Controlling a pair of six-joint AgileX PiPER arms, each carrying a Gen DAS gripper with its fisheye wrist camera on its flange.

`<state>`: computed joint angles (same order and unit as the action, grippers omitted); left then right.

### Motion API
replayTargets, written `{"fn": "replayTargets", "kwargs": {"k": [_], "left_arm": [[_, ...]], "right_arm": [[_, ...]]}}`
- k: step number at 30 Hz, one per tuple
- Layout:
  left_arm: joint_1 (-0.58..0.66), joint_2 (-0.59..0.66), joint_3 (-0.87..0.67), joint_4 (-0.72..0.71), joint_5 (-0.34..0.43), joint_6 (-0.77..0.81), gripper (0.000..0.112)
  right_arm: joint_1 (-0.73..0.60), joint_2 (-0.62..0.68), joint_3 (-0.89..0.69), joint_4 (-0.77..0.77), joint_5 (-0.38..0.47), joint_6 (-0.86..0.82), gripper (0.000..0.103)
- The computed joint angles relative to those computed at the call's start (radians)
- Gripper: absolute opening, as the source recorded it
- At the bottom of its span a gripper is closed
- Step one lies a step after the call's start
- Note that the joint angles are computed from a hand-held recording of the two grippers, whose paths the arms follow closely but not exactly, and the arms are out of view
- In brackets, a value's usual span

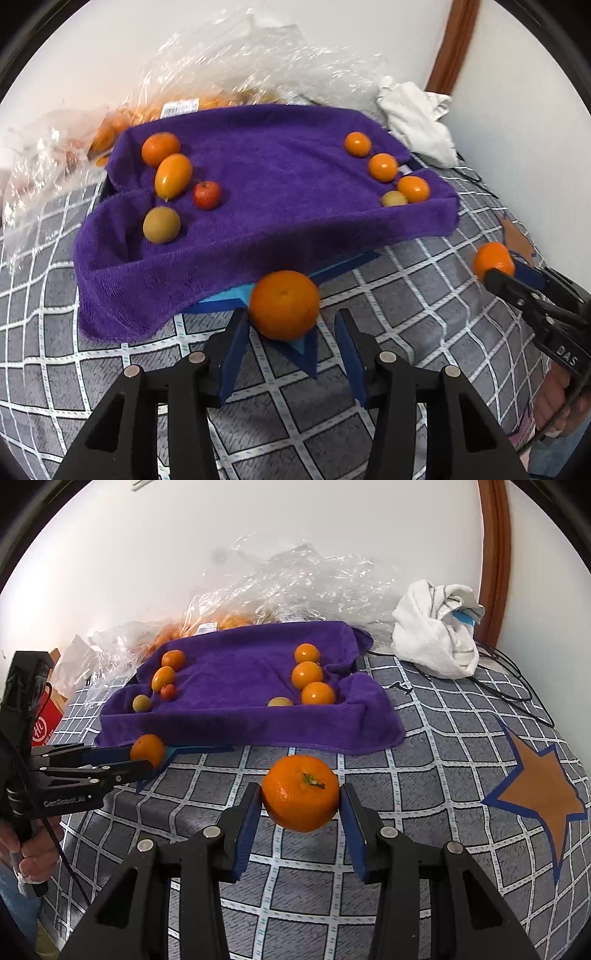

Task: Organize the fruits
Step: 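Carry the left tool's orange onto the towel while the right tool places its orange there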

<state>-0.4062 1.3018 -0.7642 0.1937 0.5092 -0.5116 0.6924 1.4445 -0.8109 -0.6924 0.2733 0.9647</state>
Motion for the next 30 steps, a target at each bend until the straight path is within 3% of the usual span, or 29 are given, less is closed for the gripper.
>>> {"fn": "replayTargets", "kwargs": {"k": [2, 6, 8, 11, 18, 30], "left_arm": [[0.021, 0.014, 0.001, -0.036, -0.007, 0.025, 0.046], [-0.002, 0.012, 0.014, 0.053, -0.020, -0.075, 0.046], [-0.013, 0.010, 0.019, 0.063, -0.025, -0.075, 0.036], [-0.037, 0.008, 0.016, 0.099, -0.010, -0.106, 0.036], [0.007, -0.055, 0.050, 0.028, 0.003, -0.072, 0.036], [0.047, -0.162, 0.040, 0.040, 0.089, -0.075, 0.036]], "right_arm": [[-0.003, 0.001, 0.002, 0.003, -0.007, -0.006, 0.043], [-0.012, 0.008, 0.001, 0.028, -0.022, -0.037, 0.043], [-0.013, 0.016, -0.006, 0.045, -0.023, -0.054, 0.043], [-0.003, 0.023, -0.016, 0.028, -0.016, -0.037, 0.043], [0.022, 0.042, -0.048, 0.006, 0.007, 0.001, 0.043], [0.065, 0.074, -0.107, 0.034, 0.036, -0.015, 0.043]]}}
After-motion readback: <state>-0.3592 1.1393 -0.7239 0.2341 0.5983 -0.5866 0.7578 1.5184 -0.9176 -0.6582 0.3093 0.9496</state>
